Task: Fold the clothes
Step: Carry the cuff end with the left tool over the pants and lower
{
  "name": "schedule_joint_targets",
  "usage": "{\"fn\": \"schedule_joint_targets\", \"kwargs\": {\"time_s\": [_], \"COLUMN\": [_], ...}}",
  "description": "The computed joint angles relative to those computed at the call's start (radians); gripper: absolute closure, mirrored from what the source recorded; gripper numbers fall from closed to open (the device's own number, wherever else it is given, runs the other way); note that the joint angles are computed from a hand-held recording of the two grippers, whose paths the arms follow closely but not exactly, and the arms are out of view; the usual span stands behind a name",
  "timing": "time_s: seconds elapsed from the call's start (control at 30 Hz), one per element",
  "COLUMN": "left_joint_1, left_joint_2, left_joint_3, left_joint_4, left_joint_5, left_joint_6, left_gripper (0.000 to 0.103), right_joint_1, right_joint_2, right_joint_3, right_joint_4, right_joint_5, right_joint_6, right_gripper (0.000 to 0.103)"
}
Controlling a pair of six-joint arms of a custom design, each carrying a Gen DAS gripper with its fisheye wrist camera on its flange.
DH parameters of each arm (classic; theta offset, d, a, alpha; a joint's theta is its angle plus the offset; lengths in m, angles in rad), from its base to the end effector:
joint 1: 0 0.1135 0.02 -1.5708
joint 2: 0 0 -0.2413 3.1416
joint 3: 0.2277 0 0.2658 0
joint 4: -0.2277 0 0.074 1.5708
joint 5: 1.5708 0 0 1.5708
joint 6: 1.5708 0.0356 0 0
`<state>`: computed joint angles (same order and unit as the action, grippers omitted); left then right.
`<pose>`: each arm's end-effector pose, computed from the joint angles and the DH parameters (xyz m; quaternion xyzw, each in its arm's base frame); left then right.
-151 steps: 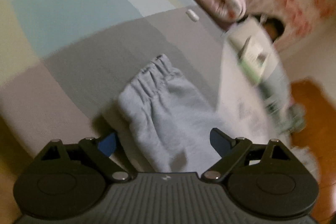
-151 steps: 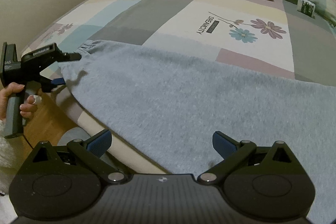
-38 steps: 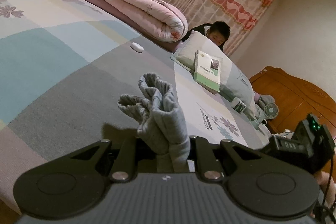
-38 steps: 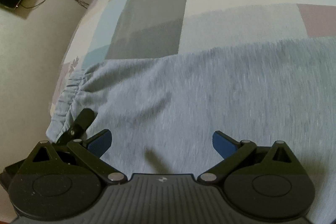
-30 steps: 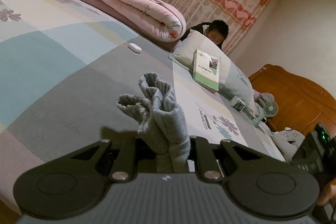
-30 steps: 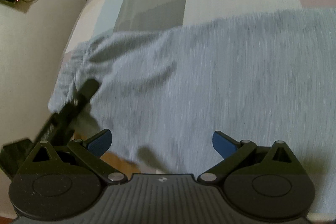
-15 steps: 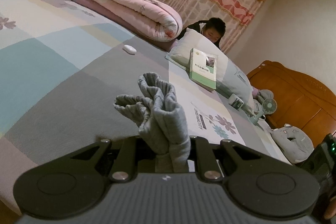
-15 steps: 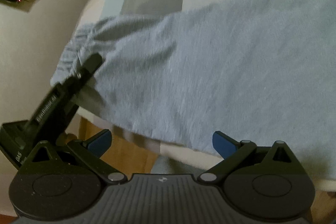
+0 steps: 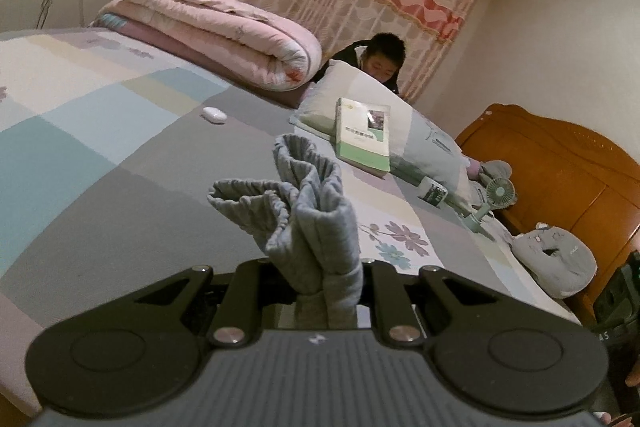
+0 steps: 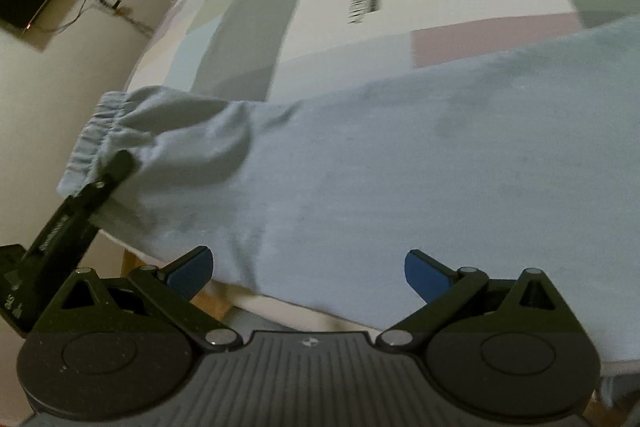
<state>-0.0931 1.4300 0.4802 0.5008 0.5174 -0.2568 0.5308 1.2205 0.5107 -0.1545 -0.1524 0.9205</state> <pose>0.2773 -0.0436 0.1312 0.0687 0.8270 -0.3028 0.4687 0.2073 0.1280 0.1339 0.1553 0.9229 0.2823 0.2106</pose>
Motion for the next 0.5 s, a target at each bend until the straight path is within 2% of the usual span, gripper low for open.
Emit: {"fn": "schedule_joint_targets", "kwargs": {"time_s": [0.2,0.5], "left_joint_1": [-0.107,-0.291], "left_joint_2": [-0.087,-0.184], "left_joint_3": [-0.002,0.004], "left_joint_4": [-0.072,-0.157], "left_joint_5": [-0.104,-0.266], "left_joint_6": [-0.005,-0.012], "left_gripper": [0.089,0.089], "right_joint_1": [-0.079,-0.198], "right_joint_2": [-0.253,-0.67], "right_joint_3": [-0.15,-0.286], "right_joint_4": [-0.09,-0.324], "right_joint_5": [-0.011,-0.087], "right_joint_6": [-0.022,-0.095], "right_gripper": [0.0,0.0]}}
